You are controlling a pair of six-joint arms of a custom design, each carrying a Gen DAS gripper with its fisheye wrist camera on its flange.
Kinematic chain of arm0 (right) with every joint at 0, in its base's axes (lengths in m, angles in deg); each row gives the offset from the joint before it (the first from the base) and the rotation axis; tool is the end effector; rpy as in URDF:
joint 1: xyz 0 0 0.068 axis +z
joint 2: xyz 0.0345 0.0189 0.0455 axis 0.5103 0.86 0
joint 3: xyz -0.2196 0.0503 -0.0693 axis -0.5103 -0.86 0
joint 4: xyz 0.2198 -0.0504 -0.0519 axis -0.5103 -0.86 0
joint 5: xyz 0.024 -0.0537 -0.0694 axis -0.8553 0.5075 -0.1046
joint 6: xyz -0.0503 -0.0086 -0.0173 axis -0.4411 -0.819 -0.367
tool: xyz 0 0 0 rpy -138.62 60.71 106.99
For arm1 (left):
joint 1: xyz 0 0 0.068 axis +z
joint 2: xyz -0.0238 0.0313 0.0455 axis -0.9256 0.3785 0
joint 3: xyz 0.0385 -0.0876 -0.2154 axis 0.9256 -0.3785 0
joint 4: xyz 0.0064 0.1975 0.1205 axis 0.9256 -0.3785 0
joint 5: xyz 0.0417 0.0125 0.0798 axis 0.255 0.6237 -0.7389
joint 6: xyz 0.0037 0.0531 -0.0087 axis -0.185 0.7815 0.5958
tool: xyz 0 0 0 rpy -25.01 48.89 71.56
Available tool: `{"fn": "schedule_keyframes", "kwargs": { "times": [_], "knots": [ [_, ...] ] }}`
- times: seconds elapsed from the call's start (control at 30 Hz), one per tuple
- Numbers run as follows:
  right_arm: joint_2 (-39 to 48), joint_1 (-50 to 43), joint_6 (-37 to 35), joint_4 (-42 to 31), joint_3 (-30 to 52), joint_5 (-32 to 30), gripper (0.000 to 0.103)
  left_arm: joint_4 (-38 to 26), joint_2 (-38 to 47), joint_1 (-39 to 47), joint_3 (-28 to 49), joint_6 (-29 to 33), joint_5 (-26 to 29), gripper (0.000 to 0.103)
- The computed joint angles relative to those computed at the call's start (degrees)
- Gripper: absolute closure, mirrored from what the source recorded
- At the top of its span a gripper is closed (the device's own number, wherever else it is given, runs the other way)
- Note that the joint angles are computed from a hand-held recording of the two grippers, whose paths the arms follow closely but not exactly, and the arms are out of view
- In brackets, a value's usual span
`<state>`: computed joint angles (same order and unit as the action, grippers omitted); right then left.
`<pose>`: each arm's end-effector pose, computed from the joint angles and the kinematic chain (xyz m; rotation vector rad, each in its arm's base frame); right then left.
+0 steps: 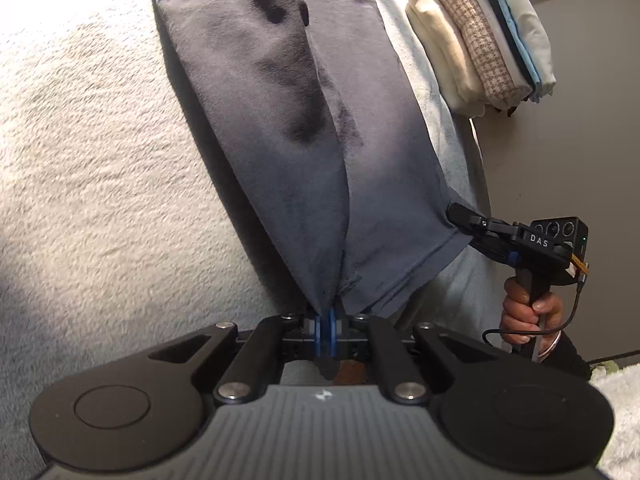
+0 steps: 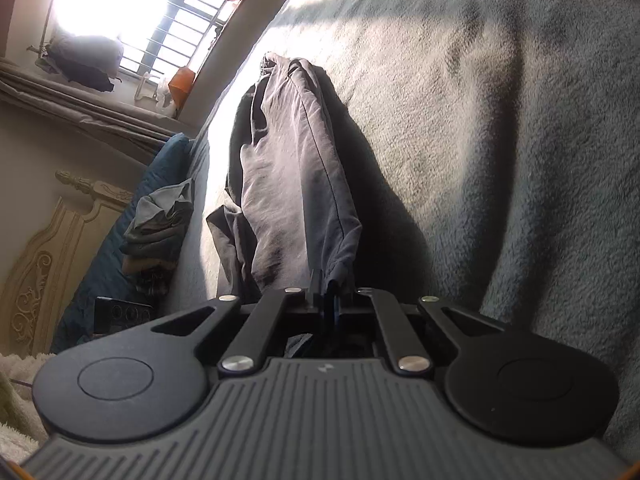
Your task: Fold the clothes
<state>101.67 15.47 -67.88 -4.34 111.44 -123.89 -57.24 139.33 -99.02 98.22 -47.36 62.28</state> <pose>0.2342 -0.0333 0.2306 0.0983 2.5073 1.2566 0.1663 -0.1244 0.2035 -0.0598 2.7994 -1.2052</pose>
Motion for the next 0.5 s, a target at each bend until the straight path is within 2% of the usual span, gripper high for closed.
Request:
{"fn": "schedule_keyframes", "kwargs": {
  "times": [0.17,0.23,0.37,0.5],
  "knots": [
    [-3.8,-1.8,-6.7,-11.2,-3.6,0.8,0.101,-2.4,-7.2,-1.7,-5.9,-3.0,0.8,0.099],
    [-4.7,-2.1,-6.7,-11.9,-4.2,0.4,0.101,-3.1,-8.5,-1.1,-6.9,-2.5,1.6,0.099],
    [-5.6,-2.8,-7.6,-13.2,-2.4,-3.7,0.101,-8.0,-9.3,5.0,-3.6,4.0,6.3,0.099],
    [-4.8,-0.8,-1.2,-8.2,1.2,-8.5,0.101,-15.9,-9.3,12.4,2.2,12.2,10.0,0.099]
  ]
}}
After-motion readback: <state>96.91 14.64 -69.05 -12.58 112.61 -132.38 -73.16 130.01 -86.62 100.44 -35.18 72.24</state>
